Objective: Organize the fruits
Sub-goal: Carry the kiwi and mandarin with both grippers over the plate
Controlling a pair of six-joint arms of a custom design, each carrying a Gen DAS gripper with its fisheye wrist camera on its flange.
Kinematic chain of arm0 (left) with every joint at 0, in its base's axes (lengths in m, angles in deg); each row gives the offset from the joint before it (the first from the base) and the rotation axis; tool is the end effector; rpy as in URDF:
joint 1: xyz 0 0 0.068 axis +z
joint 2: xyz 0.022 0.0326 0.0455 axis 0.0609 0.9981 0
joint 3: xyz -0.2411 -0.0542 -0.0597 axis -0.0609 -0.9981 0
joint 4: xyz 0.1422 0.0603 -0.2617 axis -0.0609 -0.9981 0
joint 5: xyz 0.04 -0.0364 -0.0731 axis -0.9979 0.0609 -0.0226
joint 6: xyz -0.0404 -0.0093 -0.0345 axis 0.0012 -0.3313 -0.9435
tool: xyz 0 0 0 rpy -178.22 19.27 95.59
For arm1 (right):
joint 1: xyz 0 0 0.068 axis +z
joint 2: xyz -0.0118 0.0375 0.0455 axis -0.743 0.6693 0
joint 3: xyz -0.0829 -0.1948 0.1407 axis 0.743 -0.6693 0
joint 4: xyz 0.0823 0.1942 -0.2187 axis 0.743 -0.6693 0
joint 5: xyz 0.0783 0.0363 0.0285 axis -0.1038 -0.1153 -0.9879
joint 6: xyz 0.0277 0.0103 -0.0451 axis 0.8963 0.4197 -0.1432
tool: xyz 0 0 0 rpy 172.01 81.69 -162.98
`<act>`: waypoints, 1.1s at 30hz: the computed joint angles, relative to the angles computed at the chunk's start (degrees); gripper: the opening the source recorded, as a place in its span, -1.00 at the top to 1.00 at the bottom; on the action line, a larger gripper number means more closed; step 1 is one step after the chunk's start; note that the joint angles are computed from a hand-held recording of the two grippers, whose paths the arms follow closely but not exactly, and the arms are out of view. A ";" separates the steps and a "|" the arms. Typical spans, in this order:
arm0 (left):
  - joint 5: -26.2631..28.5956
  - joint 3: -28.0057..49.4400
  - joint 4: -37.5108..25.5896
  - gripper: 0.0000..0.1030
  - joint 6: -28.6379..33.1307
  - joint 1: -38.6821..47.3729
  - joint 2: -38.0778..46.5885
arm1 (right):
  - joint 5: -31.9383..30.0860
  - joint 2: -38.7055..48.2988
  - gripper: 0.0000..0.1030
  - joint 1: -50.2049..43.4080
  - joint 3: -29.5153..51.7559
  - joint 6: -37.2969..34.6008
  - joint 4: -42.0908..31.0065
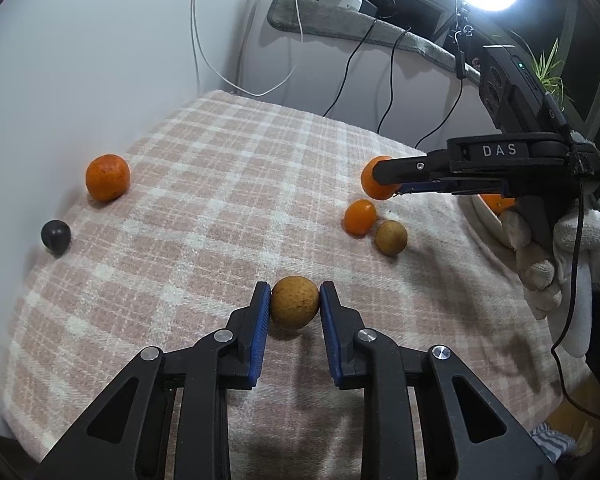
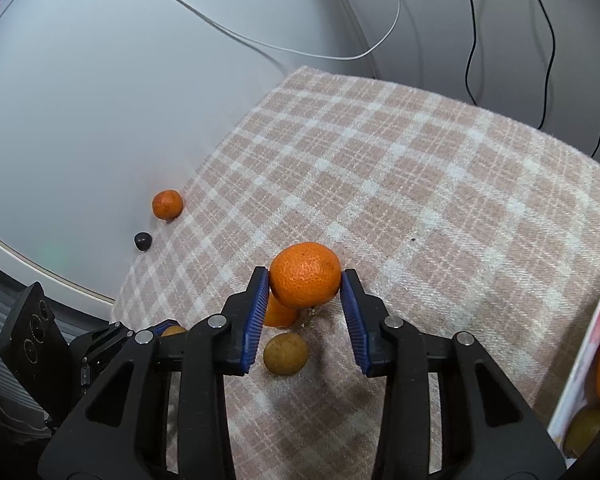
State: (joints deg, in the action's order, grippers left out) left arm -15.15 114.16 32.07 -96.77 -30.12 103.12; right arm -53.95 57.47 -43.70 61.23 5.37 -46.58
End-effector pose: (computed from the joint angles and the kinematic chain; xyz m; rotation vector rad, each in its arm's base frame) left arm 0.2302 -0.1561 0.0495 0.4109 2.3862 -0.4926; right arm 0.3066 0.0416 0.0708 -0.1152 2.4463 0.7828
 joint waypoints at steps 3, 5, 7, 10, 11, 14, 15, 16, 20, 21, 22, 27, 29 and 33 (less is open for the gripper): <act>-0.09 -0.16 0.03 0.55 -0.04 -0.30 -0.79 | 0.07 -2.70 0.25 -1.07 -0.33 -1.76 -4.27; 0.17 -0.07 0.01 0.55 -0.11 -0.45 -1.19 | -0.05 -5.05 0.25 -1.61 -1.66 -2.29 -4.86; 0.45 0.01 -0.02 0.55 -0.33 -0.74 -1.65 | 0.65 -8.15 0.25 -1.84 -3.49 -2.85 -5.39; 0.73 0.39 -0.04 0.55 -0.51 -1.31 -1.90 | 1.44 -13.11 0.25 -2.27 -6.70 -3.67 -6.16; 0.78 0.66 0.00 0.55 -0.63 -1.66 -1.82 | 1.37 -14.98 0.25 -2.76 -7.90 -4.07 -6.64; 1.09 1.51 0.31 0.55 -1.10 -2.68 -1.29 | 0.78 -20.94 0.25 -4.58 -11.65 -5.12 -8.22; 1.11 1.75 0.25 0.55 -1.16 -2.98 -1.24 | 0.72 -22.93 0.25 -5.28 -12.80 -5.59 -8.93; 1.21 2.25 0.34 0.55 -1.22 -3.46 -0.87 | 0.74 -25.03 0.25 -5.99 -13.97 -6.10 -9.69; 1.37 3.88 0.58 0.55 -1.42 -5.16 0.38 | 1.48 -33.10 0.25 -9.61 -15.84 -10.35 -20.08; 1.46 4.31 0.58 0.55 -1.46 -5.62 0.64 | 1.12 -35.12 0.25 -10.79 -16.73 -10.97 -21.30; 1.65 4.62 0.63 0.55 -1.41 -5.92 0.81 | 1.14 -37.08 0.25 -11.58 -17.61 -11.43 -22.35; 2.19 7.10 0.90 0.55 -1.24 -8.14 2.46 | 1.13 -47.65 0.25 -17.58 -21.78 -15.62 -29.52; 2.38 8.43 1.04 0.55 -1.29 -9.24 3.48 | 0.83 -50.96 0.25 -20.74 -22.96 -17.83 -32.47; 2.82 11.20 1.13 0.55 -1.11 -11.15 5.80 | -0.25 -55.50 0.25 -27.76 -24.71 -22.56 -37.38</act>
State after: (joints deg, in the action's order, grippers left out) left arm -12.33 125.36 33.20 -97.88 -41.27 108.92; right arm -54.19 1.97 -71.46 36.53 -17.19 -83.96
